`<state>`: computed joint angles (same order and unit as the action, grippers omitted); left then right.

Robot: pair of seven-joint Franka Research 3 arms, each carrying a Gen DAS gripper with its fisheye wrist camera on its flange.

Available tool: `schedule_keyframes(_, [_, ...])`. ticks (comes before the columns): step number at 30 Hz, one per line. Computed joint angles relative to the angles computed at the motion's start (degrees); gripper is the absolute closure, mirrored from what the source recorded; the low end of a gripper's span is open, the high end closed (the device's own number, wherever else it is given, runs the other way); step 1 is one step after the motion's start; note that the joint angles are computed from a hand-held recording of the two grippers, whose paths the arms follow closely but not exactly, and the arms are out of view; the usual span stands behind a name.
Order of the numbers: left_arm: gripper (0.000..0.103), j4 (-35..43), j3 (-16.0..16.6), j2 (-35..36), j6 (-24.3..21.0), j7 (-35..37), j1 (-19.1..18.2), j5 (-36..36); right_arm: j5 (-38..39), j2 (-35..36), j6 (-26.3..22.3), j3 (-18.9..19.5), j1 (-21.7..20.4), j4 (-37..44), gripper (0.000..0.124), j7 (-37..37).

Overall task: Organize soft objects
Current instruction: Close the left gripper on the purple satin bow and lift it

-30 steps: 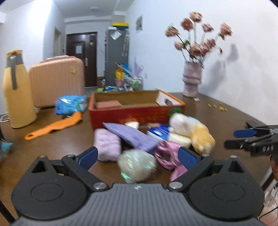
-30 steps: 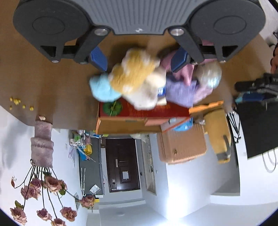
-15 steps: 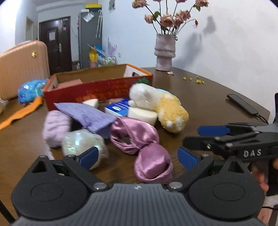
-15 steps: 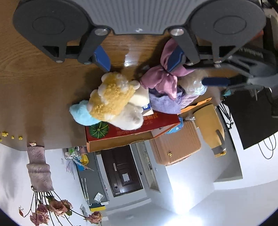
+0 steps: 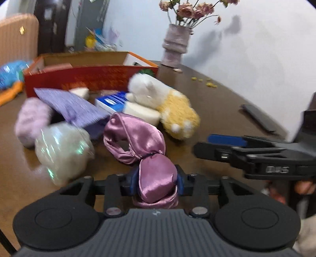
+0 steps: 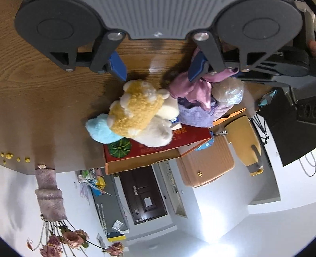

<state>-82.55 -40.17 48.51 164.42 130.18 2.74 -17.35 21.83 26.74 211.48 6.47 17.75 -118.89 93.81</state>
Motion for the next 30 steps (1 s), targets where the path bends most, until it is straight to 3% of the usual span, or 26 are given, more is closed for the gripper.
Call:
schedule_keyframes(2, [0.064,-0.1,-4.0,0.6,-4.8,2.2,4.4,-2.7,-1.4,0.1,0.1,0.6,-0.4,0.2,0.056,0.2])
schedule_keyframes(3, [0.052,-0.5,-4.4,0.3,-5.6,2.8,5.8,-4.3,-2.9,0.1,0.1,1.2,-0.9,0.4,0.056,0.6])
schedule_keyframes(5, [0.030,-2.8,-3.0,-1.8,-1.4,3.1,6.3,-6.3,-6.9,0.6,0.2,2.5,-2.4,1.0,0.056,1.7])
schedule_keyframes(6, [0.024,-4.9,-1.8,-3.2,3.4,3.0,6.1,-6.6,-8.5,1.0,-0.2,2.8,-2.7,1.9,0.056,1.7])
schedule_keyframes(8, [0.024,-8.0,-1.1,-4.8,10.1,1.4,6.3,-6.0,-10.8,2.3,-2.1,3.0,-2.9,4.7,0.056,1.2])
schedule_keyframes(10, [0.024,-10.6,-1.3,-6.2,13.6,-1.8,7.1,-5.9,-14.8,4.6,-5.1,4.7,-4.9,8.8,0.058,1.6])
schedule_keyframes(12, [0.024,-14.0,-8.3,-5.4,15.7,0.1,12.9,-6.3,-17.1,6.9,-8.9,6.0,-6.0,13.1,0.062,1.1])
schedule_keyframes(14, [0.024,-17.4,-13.7,-4.3,18.7,1.3,17.2,-5.1,-20.5,9.6,-11.5,9.5,-9.1,16.8,0.065,0.8])
schedule_keyframes(16, [0.025,-18.9,-14.9,-3.6,20.9,0.6,18.0,-3.8,-24.2,13.3,-12.7,16.3,-15.0,20.2,0.074,2.1])
schedule_keyframes(18, [0.041,-18.2,-12.7,-3.7,21.3,-1.9,16.2,-3.3,-26.5,15.7,-13.5,20.8,-18.5,22.0,0.091,2.9])
schedule_keyframes(19, [0.050,-17.9,-11.3,-4.0,21.2,-3.7,15.1,-3.5,-25.8,15.4,-13.2,20.5,-17.8,21.8,0.098,2.7])
schedule_keyframes(20, [0.067,-17.6,-10.0,-4.4,20.7,-5.3,14.5,-3.6,-25.3,14.6,-13.0,19.6,-16.9,21.1,0.103,2.4])
schedule_keyframes(21, [0.072,-17.1,-9.3,-4.3,20.0,-6.7,14.1,-3.0,-25.1,13.3,-13.4,18.8,-16.0,19.9,0.120,1.9])
schedule_keyframes(24, [0.071,-18.6,-13.9,-2.2,20.5,-7.8,19.3,-1.7,-24.6,8.5,-13.1,17.9,-14.3,14.4,0.122,0.6])
schedule_keyframes(26, [0.069,-19.3,-13.1,-2.8,22.9,-10.5,19.4,-1.8,-24.4,5.5,-10.9,18.2,-13.7,10.4,0.117,1.0])
schedule_keyframes(28, [0.064,-19.8,-11.4,-3.9,24.9,-12.5,18.8,-1.3,-22.2,2.9,-8.0,15.4,-10.6,7.7,0.109,1.7])
schedule_keyframes(29, [0.058,-19.9,-11.8,-3.6,25.0,-13.0,19.4,-0.4,-20.7,2.5,-6.7,13.6,-8.9,7.3,0.105,2.1])
schedule_keyframes(30, [0.051,-19.8,-13.3,-2.7,24.4,-13.1,20.7,1.0,-17.9,2.5,-5.7,10.7,-6.0,7.9,0.092,1.9])
